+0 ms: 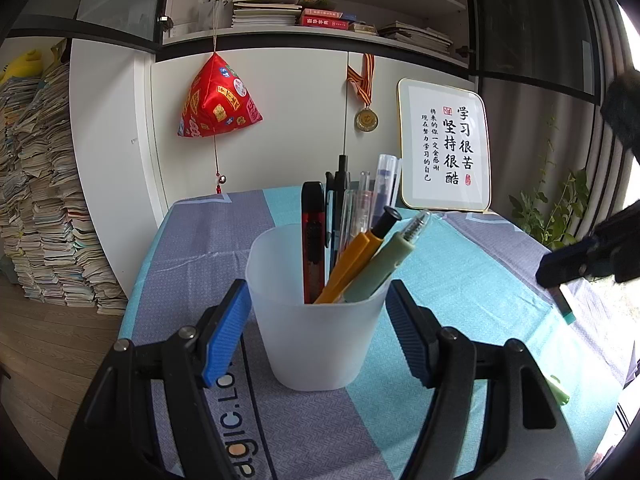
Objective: Organize stationery
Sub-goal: 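Lift the pink eraser over the cup with the right tool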
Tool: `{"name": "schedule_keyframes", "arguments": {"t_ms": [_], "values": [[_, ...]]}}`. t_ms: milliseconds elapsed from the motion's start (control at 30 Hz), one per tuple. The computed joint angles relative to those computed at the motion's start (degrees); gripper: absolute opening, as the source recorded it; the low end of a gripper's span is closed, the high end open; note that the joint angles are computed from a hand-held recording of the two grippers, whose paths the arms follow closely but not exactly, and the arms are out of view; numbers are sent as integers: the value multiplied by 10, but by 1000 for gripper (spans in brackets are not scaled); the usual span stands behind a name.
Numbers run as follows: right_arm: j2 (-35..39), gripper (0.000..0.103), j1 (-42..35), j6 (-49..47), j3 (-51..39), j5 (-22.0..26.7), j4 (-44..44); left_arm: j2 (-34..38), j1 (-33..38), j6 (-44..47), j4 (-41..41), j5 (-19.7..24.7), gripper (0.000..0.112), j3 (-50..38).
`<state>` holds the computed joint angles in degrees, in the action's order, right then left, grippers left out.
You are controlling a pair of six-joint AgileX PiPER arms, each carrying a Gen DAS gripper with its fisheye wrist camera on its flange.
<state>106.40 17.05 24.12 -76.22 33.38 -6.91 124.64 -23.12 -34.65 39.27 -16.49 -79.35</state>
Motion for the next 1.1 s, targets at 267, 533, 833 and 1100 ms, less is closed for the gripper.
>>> {"name": "schedule_keyframes", "arguments": {"t_ms": [267,533,833,1100], "values": [[-9,20,23,-41,-80,15,30,3,-1,-4,3,2,69,-3],[56,20,56,-55,-239,78,27,3,0,-6,6,2,69,-4],[165,20,67,-95,-423,133,75,3,0,-11,10,3,69,-4],[274,20,70,-110,-587,204,97,5,-1,-13,11,2,69,-2]]}}
